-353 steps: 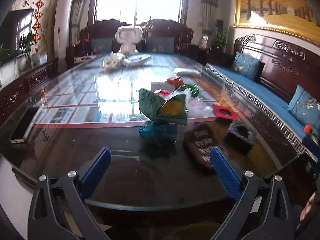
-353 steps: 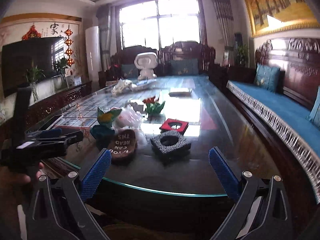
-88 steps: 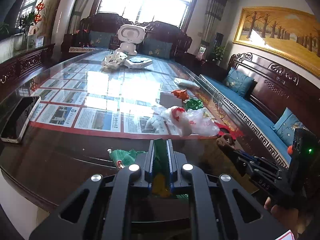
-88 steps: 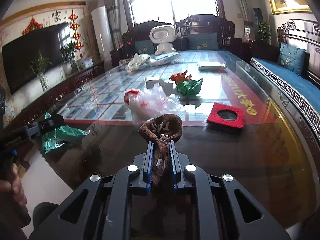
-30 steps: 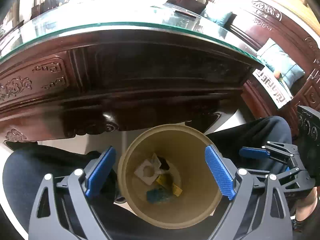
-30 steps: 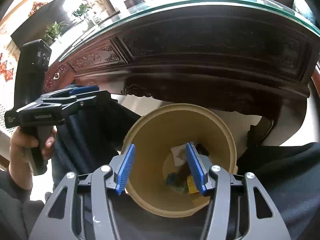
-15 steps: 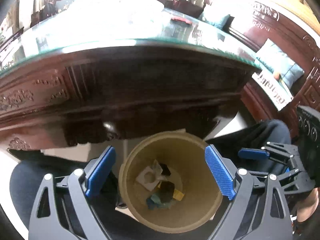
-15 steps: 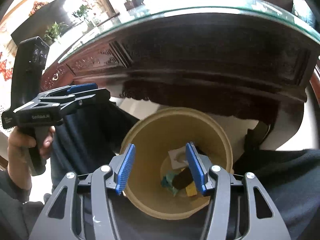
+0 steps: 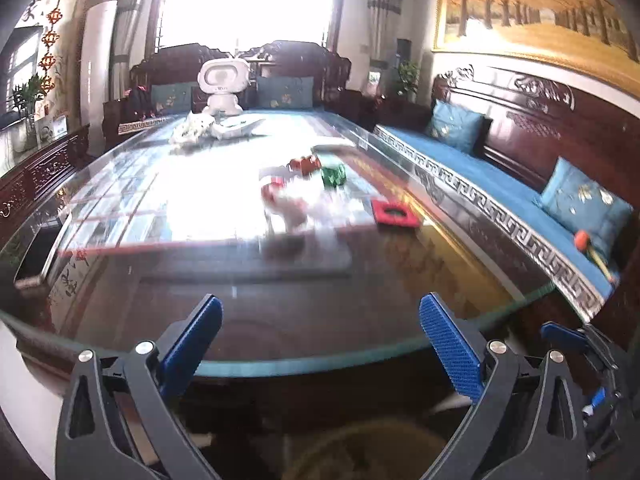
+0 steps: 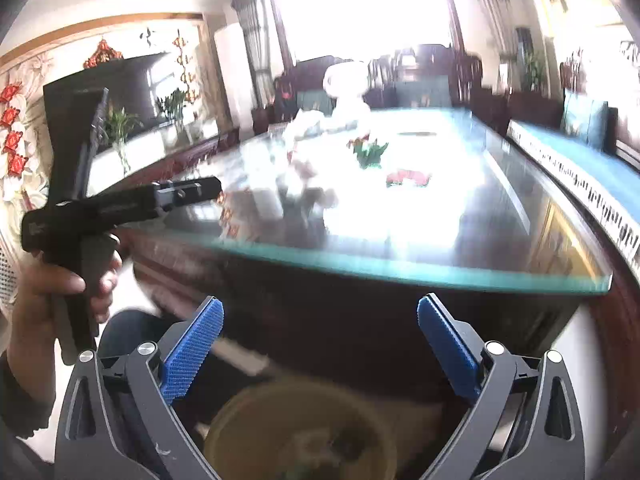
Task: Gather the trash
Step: 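Grasp the white-red plastic bag with the left gripper while the right grasps the red foam pad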
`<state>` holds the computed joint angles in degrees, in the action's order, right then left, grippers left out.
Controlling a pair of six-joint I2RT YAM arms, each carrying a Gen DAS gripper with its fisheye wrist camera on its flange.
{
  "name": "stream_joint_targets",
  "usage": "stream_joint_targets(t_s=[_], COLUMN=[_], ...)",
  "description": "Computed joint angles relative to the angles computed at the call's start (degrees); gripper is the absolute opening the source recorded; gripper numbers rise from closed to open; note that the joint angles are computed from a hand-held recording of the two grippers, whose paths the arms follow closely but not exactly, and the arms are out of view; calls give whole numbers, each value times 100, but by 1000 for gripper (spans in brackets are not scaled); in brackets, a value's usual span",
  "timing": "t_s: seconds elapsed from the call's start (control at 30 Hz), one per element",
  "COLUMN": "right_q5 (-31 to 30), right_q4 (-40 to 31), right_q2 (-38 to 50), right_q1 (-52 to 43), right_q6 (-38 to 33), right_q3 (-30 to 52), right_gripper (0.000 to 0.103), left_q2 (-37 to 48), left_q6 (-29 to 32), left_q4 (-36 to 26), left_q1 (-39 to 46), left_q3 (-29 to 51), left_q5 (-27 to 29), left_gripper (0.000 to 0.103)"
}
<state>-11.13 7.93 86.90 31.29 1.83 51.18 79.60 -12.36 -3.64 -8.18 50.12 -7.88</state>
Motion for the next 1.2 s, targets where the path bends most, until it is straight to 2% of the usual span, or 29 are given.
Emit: stream_joint_targets(t_s=[0.17, 0.23, 0.3, 0.37, 0.6, 0.8, 0.83, 0.87, 0.97, 1.07, 1.2], right_q5=[-375, -508, -603, -668, -941, -1082, -1109, -1117, -1112, -1036, -829], right_q4=[58, 73, 5, -84, -423, -756, -799, -818, -877, -1022, -1167], right_q2=[708, 959, 1250, 1453, 2048, 2387, 2426, 2448, 2514, 2592, 2716], right_q1=[-196, -221, -248, -258, -390, -443, -462, -475, -497, -481, -453], right_q6=[208, 282, 322, 366, 484, 630, 646, 669, 723, 741, 694], right_q3=[929, 1208, 1549, 1836, 2582, 3039, 3096, 3126, 3235, 3399, 3705], right_gripper=[95, 95, 95, 95, 95, 95, 95, 95, 95, 95, 95], left_q2=[1172, 1619, 2208, 2722, 3995, 4846, 4951, 4994, 4980, 4813, 4434], left_q6=[-12, -177, -468, -675, -724, -830, -871, -895, -916, -861, -830], left_q4=[-48, -21, -179, -401, -1211, -2016, -2176, -2220, -2115, -1920, -1613], left_q1=[209, 286, 457, 616, 605, 654, 679, 714, 829, 884, 946], left_q3=[1204, 1604, 2239, 2863, 4652, 5859, 6023, 6077, 5973, 5672, 5069], left_q5=[-77, -157, 81, 299, -37, 123, 196, 302, 598, 761, 929], left_gripper=[99, 99, 99, 99, 99, 98, 93, 80, 61, 52, 49])
